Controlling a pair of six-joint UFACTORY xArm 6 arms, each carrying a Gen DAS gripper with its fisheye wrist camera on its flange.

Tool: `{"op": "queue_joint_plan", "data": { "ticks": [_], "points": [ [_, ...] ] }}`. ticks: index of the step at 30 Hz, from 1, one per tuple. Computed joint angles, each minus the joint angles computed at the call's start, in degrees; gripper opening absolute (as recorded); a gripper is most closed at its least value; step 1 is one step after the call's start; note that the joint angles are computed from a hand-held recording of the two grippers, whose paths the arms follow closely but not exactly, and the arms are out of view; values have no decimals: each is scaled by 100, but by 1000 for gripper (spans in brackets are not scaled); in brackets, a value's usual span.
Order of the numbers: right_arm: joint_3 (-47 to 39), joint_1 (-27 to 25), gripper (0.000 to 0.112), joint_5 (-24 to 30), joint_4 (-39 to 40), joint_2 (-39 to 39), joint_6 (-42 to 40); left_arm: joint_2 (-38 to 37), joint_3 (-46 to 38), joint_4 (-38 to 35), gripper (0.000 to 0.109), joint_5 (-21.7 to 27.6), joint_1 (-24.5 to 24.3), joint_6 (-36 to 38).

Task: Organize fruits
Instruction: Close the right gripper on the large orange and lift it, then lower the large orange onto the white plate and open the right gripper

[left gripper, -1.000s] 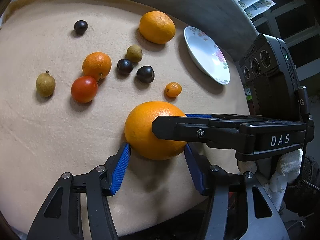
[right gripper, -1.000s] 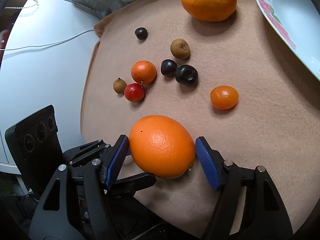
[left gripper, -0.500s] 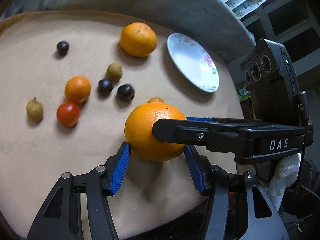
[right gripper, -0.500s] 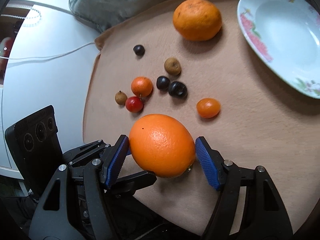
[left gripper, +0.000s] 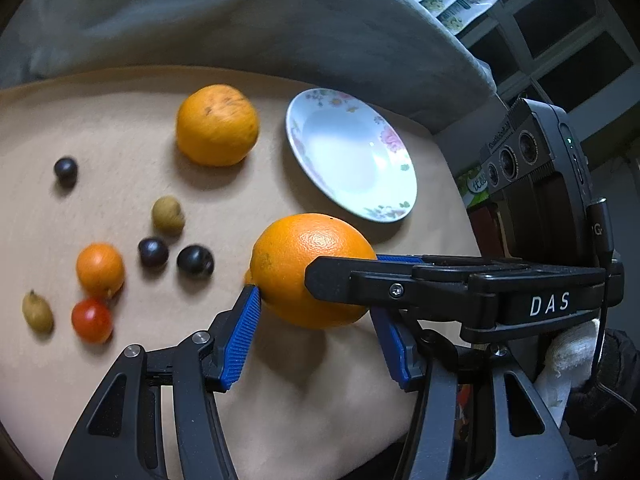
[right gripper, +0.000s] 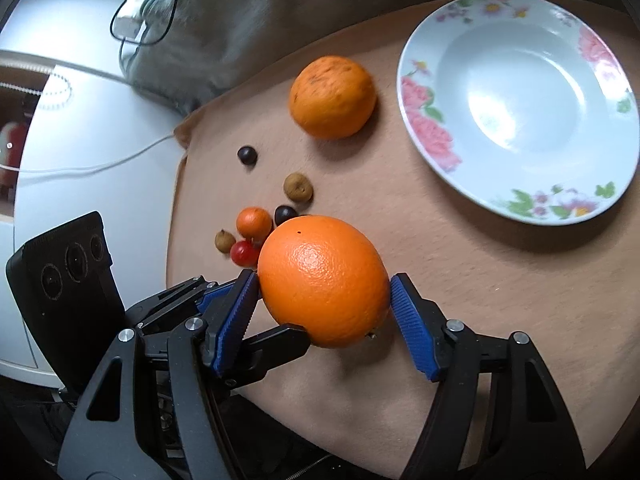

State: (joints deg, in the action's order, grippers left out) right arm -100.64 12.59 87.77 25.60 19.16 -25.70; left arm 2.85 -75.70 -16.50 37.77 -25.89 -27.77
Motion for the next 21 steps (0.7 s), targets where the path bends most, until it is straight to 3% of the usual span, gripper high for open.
{"op": "queue_joint_plan", "data": {
  "ticks": [21],
  "points": [
    [-1780, -455, 71, 445, 101, 1092, 465, 1247, -1666, -218, 56, 429, 72, 669]
  ]
}}
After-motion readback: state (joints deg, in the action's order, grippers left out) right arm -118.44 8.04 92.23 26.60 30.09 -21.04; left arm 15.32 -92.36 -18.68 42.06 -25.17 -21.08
